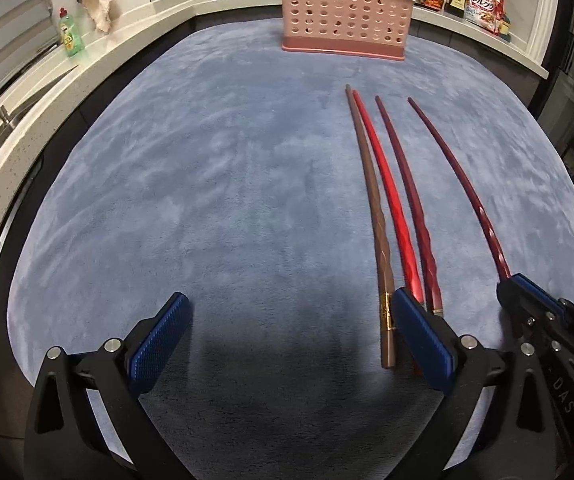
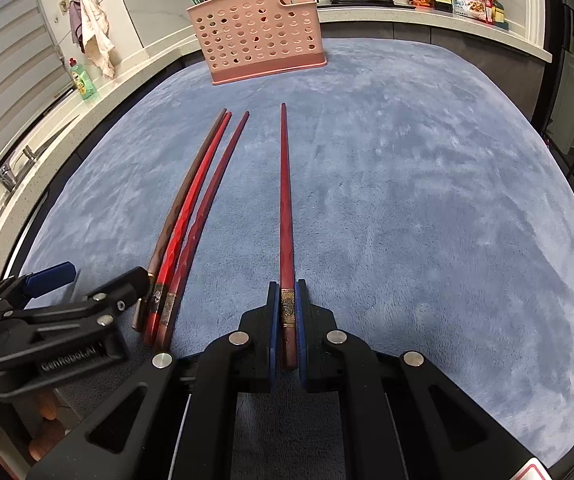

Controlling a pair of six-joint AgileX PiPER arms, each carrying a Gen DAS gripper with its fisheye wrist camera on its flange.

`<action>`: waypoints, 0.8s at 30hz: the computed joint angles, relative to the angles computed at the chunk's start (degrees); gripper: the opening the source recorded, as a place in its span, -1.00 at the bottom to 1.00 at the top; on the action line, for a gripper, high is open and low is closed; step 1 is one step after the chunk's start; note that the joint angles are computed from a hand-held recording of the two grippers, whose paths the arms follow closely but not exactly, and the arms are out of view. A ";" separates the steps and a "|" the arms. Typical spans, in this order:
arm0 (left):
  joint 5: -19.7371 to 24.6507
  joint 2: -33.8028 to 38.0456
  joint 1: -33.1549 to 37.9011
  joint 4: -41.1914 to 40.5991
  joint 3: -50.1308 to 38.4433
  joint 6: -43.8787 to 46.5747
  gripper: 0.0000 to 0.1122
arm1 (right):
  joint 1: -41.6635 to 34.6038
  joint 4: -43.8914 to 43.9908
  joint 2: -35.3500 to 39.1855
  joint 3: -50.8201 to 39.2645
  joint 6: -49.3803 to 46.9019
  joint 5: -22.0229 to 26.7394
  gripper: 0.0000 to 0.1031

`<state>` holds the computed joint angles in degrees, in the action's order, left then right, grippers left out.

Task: Organize utensils
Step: 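Grasp a dark red chopstick with the right tool while the left tool grasps a brown chopstick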

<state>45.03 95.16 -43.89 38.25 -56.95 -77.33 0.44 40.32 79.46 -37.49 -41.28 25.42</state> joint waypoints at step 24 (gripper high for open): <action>-6.32 -1.74 1.54 -7.96 0.36 9.17 -0.83 | -0.16 0.24 -1.96 1.25 -0.75 0.80 -0.86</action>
